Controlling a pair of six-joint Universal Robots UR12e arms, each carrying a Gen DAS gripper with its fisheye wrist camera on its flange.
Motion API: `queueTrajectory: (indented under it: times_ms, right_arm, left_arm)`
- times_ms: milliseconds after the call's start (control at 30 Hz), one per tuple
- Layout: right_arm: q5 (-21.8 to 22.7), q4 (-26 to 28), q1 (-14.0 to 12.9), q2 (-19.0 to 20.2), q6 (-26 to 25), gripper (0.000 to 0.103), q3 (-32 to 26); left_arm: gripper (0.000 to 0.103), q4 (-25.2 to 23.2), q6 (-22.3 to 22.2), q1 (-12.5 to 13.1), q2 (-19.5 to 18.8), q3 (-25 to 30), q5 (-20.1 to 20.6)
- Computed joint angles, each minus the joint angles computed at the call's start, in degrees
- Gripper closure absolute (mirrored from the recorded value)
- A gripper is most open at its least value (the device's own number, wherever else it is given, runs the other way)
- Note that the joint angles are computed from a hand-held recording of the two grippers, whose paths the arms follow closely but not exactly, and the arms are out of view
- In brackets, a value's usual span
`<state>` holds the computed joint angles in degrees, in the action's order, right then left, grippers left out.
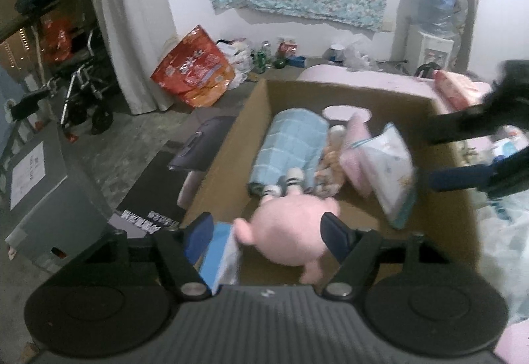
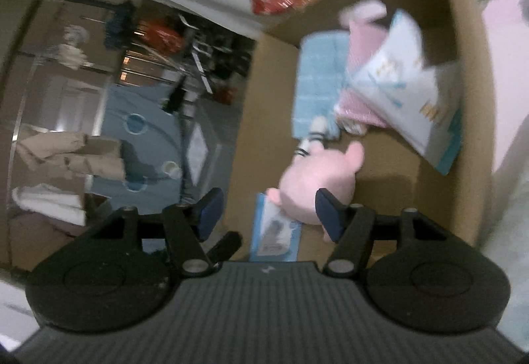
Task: Organize soft objects
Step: 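Withdraw both grippers from the box back over the bed, then grasp the blue wet-wipes pack with the left gripper while the right grasps the gold packet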
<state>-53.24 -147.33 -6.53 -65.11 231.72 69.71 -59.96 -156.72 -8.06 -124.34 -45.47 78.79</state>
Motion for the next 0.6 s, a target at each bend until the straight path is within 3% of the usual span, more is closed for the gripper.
queueTrajectory:
  times_ms: [267,600]
  right_arm:
    - [1.6,-8.5,-5.4,-11.9,-3.0,0.030,13.5]
    - [-8.5,-14.8,-13.3,-26.7,-4.5,0.023,29.8]
  left_arm:
    - [0.019,0.1,2.7,-1.6,2.5,-1.3,-6.6]
    - [0.005,-1.3,11.1,-7.0,2.3,0.4,-12.5]
